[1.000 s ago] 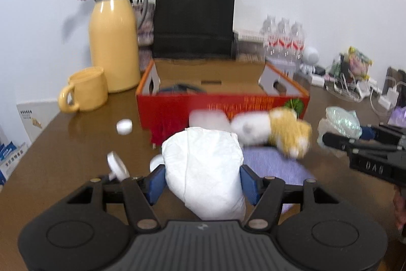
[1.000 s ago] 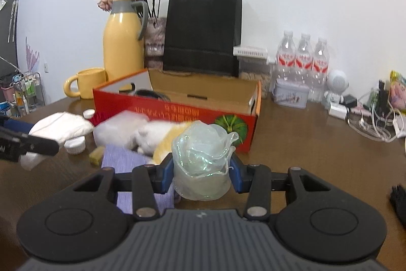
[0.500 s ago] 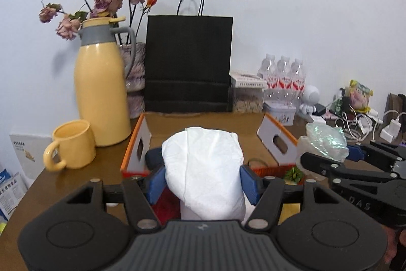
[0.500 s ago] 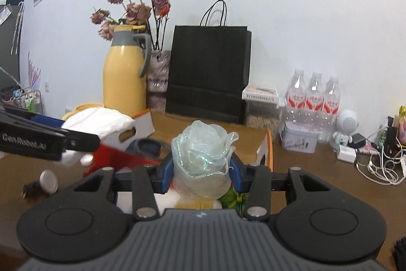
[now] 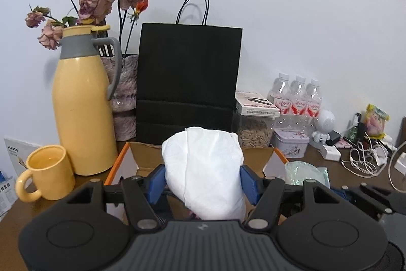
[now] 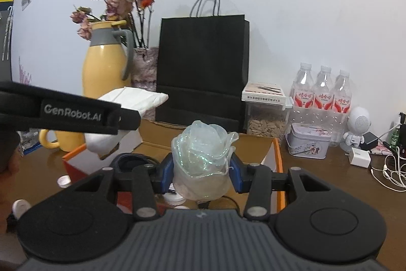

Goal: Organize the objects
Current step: 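Carry the white cloth and clear plastic bag over the box with both grippers, then open the left gripper to drop the cloth while the right gripper drops the bag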

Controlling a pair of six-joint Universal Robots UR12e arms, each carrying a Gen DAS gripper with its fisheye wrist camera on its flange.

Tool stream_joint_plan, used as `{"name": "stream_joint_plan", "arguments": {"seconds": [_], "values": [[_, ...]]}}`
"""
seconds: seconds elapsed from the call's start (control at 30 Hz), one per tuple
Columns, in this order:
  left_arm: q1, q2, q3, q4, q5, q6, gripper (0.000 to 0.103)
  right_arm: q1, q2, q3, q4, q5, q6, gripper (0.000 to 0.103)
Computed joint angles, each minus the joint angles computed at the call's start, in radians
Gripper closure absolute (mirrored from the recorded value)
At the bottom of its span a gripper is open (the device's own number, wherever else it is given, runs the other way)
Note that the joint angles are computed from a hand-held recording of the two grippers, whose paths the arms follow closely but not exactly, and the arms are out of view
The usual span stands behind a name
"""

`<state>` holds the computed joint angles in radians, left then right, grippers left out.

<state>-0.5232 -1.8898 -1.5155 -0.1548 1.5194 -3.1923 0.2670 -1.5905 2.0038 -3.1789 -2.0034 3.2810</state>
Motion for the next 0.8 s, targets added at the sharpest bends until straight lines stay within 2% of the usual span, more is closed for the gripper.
{"name": "stream_joint_plan", "arguments": {"seconds": [0.37,0.7,0.77,0.8], "values": [[-0.004,-0.090,0.105,-0.088,0.078,0.004,0.042,-0.051,0.050,-0.036,0.046,0.056,-0.011,0.058],[-0.004,-0.118,0.129,-0.120,0.106,0.033,0.042,-0.069,0.056,-0.033,0.075,0.088,0.014,0.058],[-0.004,-0.117,0.127,-0.119,0.105,0.028,0.039,-0.069,0.055,-0.033,0.080,0.092,0.011,0.053],[-0.004,-0.117,0.127,-0.120,0.108,0.023,0.033,-0.068,0.055,-0.033,0.084,0.094,0.007,0.049]]}}
